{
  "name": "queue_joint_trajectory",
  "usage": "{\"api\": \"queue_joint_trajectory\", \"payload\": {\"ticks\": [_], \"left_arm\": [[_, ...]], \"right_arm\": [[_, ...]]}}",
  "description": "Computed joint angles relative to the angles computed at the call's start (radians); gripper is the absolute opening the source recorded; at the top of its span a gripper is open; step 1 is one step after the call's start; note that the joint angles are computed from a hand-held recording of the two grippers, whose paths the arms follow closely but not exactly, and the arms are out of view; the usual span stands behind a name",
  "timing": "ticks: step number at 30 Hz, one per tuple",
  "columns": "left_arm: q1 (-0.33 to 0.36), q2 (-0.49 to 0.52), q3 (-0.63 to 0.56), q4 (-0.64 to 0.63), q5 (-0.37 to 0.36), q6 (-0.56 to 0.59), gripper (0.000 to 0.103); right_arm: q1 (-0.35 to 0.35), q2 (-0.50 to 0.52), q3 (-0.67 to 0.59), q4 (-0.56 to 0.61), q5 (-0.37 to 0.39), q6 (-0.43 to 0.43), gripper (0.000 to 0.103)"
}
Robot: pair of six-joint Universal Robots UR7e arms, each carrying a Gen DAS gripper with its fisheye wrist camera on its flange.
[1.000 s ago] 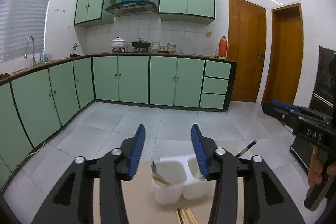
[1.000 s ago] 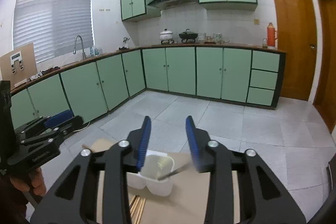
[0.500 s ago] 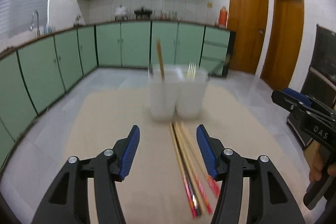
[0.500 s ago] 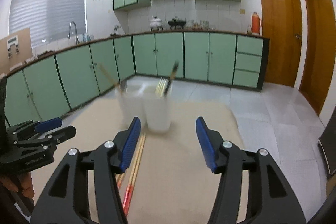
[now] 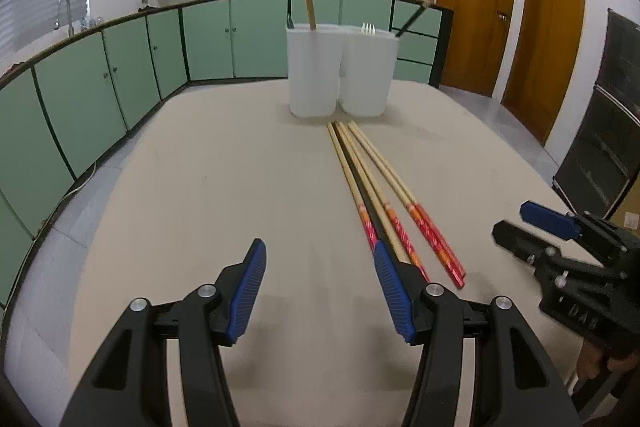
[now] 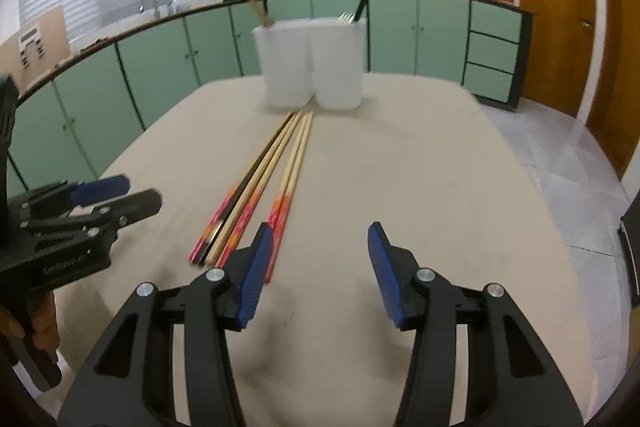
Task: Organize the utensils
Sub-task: 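Open both tools and withdraw from the holder, then grasp a red-patterned chopstick with the right tool while the left tool grasps another chopstick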
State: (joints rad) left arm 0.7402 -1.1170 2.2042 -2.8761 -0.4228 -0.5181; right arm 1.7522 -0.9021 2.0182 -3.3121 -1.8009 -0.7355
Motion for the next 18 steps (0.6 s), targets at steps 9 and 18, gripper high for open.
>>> {"api": "queue_joint_trajectory", "payload": {"ticks": [9,18], "left_arm": [[0.005,-0.01,0.012,0.051,-0.025,-0.047,0.055],[0.01,-0.013,0.016,0.057,-0.035,-0.064,0.055]], "right_arm": [[0.004,0.015,0.013,0.034,-0.058,-0.016,0.045],[0.009,0.021,0.006,0.064,-0.061,-0.028,0.045]]}}
